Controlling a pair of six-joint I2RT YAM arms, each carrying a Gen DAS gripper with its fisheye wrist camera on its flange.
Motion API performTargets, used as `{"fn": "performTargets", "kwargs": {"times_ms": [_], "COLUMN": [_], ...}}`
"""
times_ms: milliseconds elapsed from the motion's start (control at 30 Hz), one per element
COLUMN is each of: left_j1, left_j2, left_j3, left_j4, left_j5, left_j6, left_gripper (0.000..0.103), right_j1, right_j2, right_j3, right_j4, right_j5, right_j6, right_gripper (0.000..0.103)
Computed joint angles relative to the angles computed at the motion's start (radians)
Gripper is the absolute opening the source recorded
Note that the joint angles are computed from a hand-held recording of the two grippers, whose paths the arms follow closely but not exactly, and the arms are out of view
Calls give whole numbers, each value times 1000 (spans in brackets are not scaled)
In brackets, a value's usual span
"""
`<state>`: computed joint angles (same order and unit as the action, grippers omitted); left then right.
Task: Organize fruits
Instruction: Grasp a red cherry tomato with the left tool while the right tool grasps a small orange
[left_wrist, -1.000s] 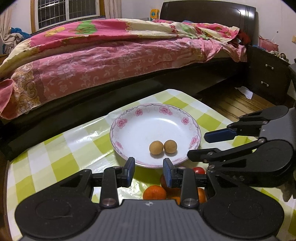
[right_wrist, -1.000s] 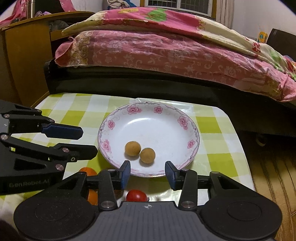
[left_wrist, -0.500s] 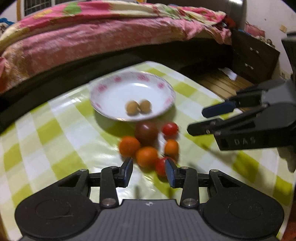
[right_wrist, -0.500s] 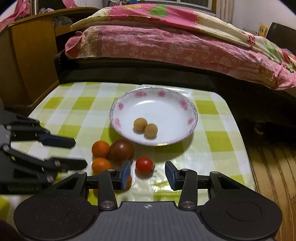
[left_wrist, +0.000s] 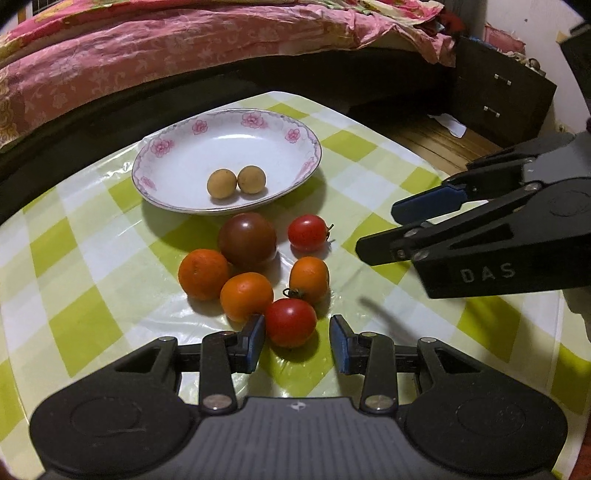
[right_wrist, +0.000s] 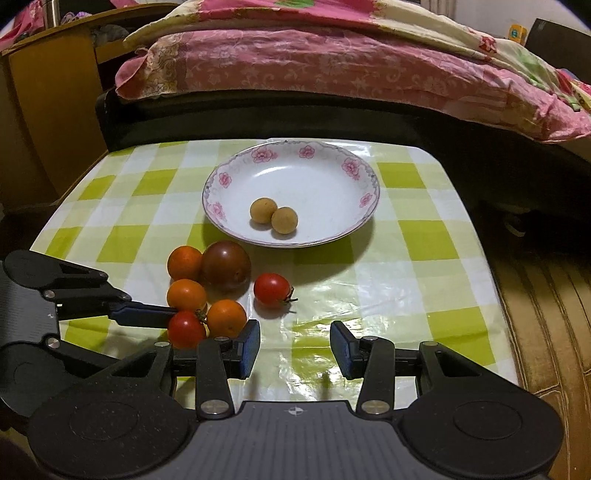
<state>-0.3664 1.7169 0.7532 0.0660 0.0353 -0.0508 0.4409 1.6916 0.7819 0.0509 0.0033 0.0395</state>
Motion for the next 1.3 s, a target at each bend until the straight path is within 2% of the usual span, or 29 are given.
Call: {"fn": "performTargets", "kwargs": {"times_ms": [100,533,800,933,1300], "left_j1": [-1,70,80,76,62], "left_j2": [-8,-114,-106,-99,-100], "left_j3": [-7,-85,-88,-85,-98], "left_j4": [2,-48,-33,-26,-15], "left_j5": [-10,13,15,11,-9], "left_j6": [15,43,44,45,64], "left_gripper": [37,37,37,37,39], "right_j1": [1,15,47,47,45], "right_j2": [23,65,179,182,195], "right_j3": [13,39,118,113,117], "right_j4": [3,5,20,44,62], "right_j5": [-6,-121,-107,-106,-112], "right_j6": [-9,-59,-68,-67,-79], "right_gripper": [38,39,39,34,33]}}
